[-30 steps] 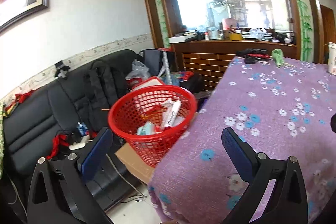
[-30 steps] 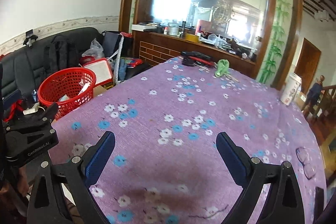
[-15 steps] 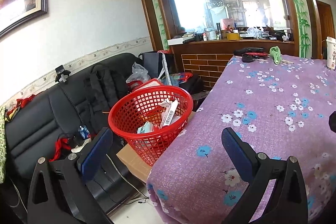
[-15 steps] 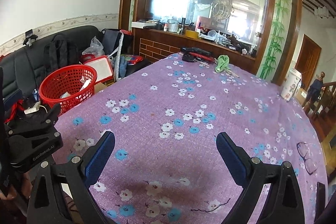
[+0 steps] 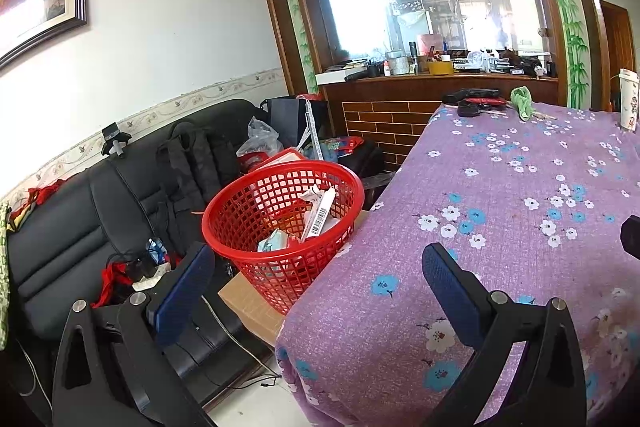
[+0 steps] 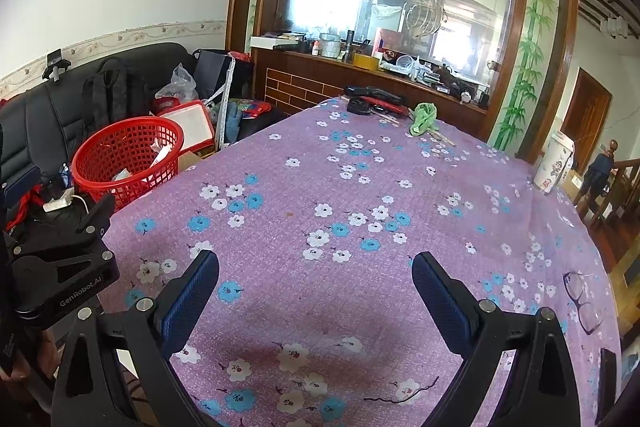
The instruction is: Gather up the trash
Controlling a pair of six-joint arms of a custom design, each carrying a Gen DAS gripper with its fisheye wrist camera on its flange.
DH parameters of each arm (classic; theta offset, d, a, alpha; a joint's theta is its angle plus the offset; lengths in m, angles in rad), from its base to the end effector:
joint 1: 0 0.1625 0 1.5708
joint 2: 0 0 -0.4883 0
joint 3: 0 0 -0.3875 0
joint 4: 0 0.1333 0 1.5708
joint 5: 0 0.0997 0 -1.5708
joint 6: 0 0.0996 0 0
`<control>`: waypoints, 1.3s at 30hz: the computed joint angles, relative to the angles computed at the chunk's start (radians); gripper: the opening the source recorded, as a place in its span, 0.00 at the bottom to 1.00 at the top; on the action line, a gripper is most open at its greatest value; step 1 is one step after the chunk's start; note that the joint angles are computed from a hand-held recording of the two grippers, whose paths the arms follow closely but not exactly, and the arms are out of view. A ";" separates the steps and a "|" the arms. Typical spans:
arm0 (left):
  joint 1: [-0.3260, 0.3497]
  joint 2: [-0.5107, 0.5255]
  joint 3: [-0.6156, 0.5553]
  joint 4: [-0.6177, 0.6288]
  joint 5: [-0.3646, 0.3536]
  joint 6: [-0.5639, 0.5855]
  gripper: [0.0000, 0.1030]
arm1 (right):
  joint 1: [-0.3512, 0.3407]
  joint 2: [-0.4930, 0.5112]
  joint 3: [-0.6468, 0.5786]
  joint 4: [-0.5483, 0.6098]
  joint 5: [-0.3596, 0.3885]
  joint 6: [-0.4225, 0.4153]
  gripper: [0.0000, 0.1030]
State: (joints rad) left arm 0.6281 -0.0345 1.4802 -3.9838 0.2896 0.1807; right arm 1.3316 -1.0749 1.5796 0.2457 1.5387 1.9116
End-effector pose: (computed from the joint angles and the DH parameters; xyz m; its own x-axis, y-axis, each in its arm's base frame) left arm -0.3264 -0.5197 -0.1069 -0.3805 -0.6235 -0.6830 0.5363 0.4529 -0.7122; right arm -0.0039 -0.5923 0.2638 -0.4787 -0.5529 0.6820 -0.8664 0.4231 -0.2651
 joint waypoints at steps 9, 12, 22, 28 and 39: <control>0.004 0.001 -0.003 -0.022 -0.004 0.020 1.00 | 0.005 0.004 0.004 -0.007 0.012 -0.005 0.96; 0.005 0.002 -0.005 -0.037 -0.007 0.032 1.00 | 0.005 0.004 0.005 -0.007 0.014 -0.005 0.96; 0.006 0.003 -0.005 -0.055 -0.008 0.052 1.00 | 0.006 0.009 -0.001 -0.003 0.023 -0.003 0.96; 0.006 0.004 -0.007 -0.060 -0.007 0.059 1.00 | 0.006 0.008 0.001 -0.004 0.023 -0.004 0.96; 0.008 0.003 -0.007 -0.065 -0.008 0.065 1.00 | 0.003 0.011 -0.001 -0.001 0.023 -0.005 0.96</control>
